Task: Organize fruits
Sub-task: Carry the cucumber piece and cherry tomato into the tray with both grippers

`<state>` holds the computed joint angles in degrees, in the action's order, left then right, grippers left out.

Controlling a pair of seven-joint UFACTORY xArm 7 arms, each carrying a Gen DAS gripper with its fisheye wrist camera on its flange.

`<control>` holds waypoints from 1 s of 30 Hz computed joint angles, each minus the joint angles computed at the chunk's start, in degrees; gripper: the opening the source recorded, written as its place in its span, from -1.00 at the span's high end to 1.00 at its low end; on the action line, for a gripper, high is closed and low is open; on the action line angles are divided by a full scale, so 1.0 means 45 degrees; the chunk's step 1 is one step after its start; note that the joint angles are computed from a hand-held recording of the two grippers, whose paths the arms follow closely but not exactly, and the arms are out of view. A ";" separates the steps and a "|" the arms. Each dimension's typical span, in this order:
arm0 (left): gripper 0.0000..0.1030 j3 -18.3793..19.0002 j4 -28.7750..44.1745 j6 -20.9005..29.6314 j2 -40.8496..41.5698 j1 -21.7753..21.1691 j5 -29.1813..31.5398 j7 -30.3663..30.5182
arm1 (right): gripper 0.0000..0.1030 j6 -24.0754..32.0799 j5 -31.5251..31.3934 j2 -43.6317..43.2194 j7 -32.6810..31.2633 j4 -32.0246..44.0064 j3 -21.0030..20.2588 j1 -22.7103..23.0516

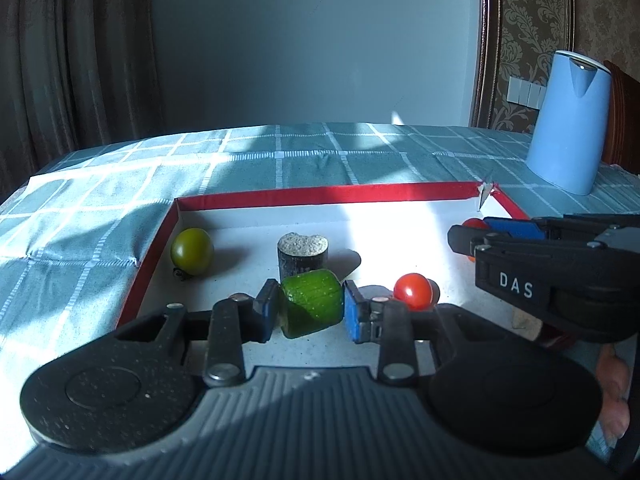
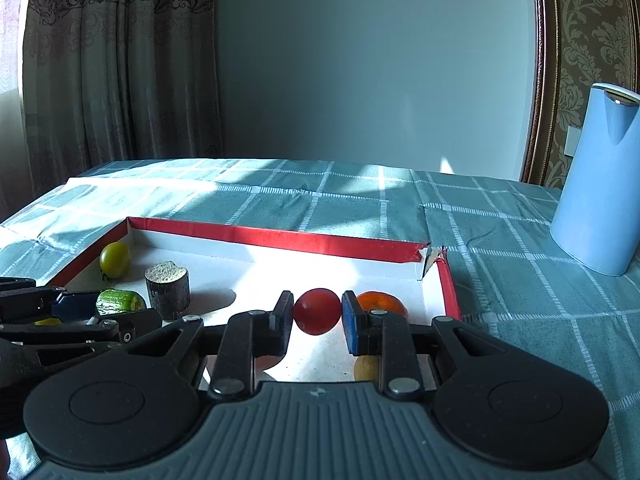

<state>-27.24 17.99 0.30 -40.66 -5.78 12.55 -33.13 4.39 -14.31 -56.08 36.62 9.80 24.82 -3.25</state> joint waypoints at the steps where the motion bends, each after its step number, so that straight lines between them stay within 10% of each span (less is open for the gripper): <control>1: 0.41 -0.0158 0.0042 -0.0030 0.0054 0.0188 0.0030 -0.0060 | 0.51 -0.0170 -0.0052 0.0232 0.0005 0.0085 0.0118 -0.0175; 10: 0.41 -0.0211 0.0331 0.0111 0.0644 0.0463 0.0122 -0.0195 | 0.51 -0.0732 -0.0286 0.2102 0.0133 0.1171 0.1112 -0.1450; 30: 0.38 -0.0117 0.0554 0.0379 0.1013 0.0497 0.0436 -0.0409 | 0.51 0.0323 -0.0656 0.3033 -0.0156 0.1802 0.0317 -0.0576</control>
<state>-27.77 20.49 2.00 -36.10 -3.54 14.51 -34.98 5.85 -17.26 -42.43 35.92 17.91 26.25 -5.84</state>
